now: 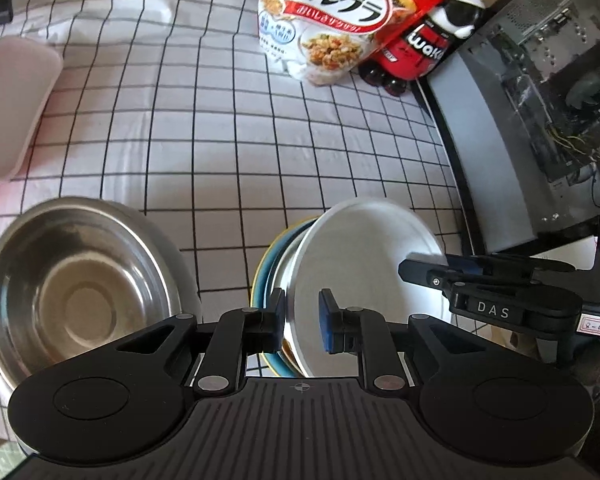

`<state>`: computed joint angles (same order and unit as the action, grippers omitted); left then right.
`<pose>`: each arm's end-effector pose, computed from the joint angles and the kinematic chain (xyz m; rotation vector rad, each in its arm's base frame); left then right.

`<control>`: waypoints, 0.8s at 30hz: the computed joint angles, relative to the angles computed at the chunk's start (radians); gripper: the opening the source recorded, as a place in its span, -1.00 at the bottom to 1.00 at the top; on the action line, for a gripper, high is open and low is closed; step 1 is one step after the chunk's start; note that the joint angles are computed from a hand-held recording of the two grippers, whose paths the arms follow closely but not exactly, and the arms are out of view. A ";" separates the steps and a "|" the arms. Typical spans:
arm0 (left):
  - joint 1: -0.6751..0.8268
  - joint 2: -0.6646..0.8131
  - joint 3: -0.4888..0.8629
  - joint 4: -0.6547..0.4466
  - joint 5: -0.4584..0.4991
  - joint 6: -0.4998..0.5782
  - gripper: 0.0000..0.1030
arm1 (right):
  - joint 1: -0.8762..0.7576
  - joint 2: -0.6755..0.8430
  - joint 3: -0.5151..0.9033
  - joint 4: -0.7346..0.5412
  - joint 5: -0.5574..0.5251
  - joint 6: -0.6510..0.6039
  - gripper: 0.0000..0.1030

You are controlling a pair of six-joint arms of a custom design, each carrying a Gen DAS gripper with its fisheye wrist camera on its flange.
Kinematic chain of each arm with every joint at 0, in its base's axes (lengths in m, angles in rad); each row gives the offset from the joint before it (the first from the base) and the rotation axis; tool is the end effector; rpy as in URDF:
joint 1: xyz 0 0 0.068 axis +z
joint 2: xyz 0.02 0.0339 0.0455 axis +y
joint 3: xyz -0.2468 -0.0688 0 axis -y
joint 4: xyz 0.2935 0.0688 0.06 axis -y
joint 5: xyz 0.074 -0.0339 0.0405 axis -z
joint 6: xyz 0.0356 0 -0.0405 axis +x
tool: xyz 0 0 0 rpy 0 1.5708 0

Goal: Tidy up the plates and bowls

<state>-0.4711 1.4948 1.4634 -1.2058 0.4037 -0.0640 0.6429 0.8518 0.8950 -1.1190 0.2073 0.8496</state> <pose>0.2890 -0.1629 0.3095 0.6719 2.7696 -0.6889 0.1643 0.1139 0.2761 0.3400 2.6085 0.2502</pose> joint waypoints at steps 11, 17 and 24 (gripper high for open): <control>0.000 -0.022 0.024 0.006 -0.019 -0.017 -0.64 | -0.051 -0.040 0.014 0.005 -0.037 -0.072 -0.39; 0.001 -0.030 0.032 -0.010 0.004 -0.035 -0.64 | -0.079 -0.031 0.037 0.033 -0.072 -0.141 -0.39; -0.031 -0.058 0.032 0.018 -0.063 -0.076 -0.64 | -0.132 -0.020 0.051 0.071 -0.121 -0.211 -0.36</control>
